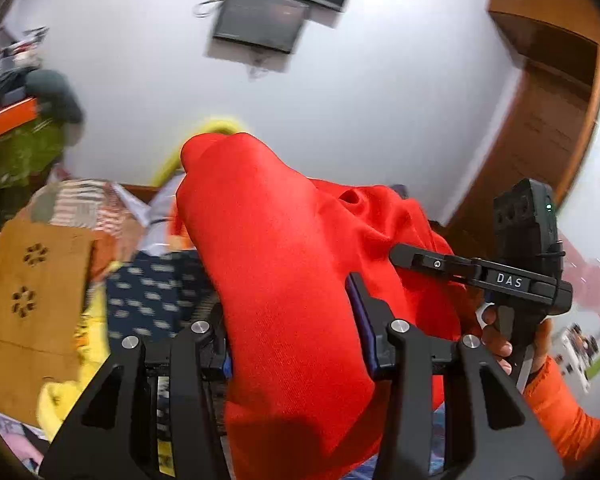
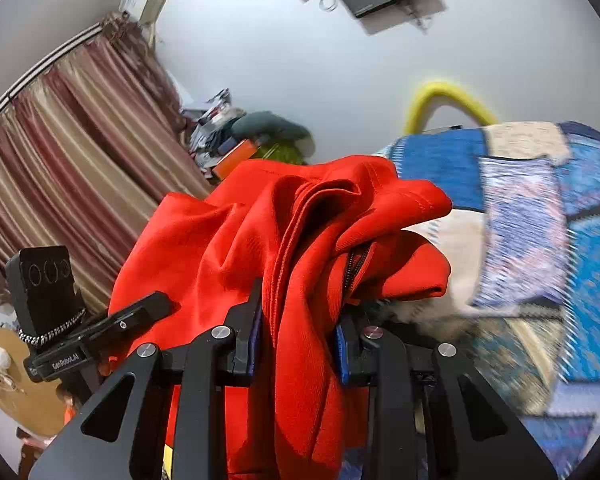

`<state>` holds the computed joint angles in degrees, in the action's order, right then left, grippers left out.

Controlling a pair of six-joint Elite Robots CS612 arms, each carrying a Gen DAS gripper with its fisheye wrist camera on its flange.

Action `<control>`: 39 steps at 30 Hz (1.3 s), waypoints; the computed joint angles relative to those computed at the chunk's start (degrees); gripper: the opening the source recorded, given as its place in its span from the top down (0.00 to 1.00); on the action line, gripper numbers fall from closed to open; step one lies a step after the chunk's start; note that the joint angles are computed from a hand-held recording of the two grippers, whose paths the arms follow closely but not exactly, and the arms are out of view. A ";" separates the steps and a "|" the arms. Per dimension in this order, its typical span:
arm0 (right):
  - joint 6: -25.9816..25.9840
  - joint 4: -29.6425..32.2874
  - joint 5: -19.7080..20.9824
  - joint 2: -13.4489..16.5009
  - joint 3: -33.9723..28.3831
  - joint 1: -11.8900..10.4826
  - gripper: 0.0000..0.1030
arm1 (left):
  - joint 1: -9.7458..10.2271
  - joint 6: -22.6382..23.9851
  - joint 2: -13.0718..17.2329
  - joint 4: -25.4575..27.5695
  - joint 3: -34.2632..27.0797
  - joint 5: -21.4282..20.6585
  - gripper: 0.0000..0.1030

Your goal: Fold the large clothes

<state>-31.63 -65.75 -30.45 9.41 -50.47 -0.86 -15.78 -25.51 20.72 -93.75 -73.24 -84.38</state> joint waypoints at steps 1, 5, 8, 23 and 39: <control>-0.09 -0.31 -0.42 -0.18 0.67 0.49 0.75 | 0.42 -0.56 0.21 0.20 0.01 0.30 0.55; 1.88 -4.60 -5.23 -0.17 4.26 3.15 0.75 | 2.60 -4.03 1.67 2.94 0.33 0.89 0.55; 2.50 -6.00 -11.84 0.37 6.10 4.62 0.75 | 3.60 -6.35 2.13 8.15 2.39 1.90 0.54; -0.44 -10.28 -21.79 4.48 -6.41 4.27 0.62 | 2.32 -1.16 3.80 10.43 -0.92 8.52 0.39; -13.25 3.39 -27.17 8.75 -11.36 5.17 0.54 | 1.14 -0.77 5.52 16.57 -3.09 17.52 0.11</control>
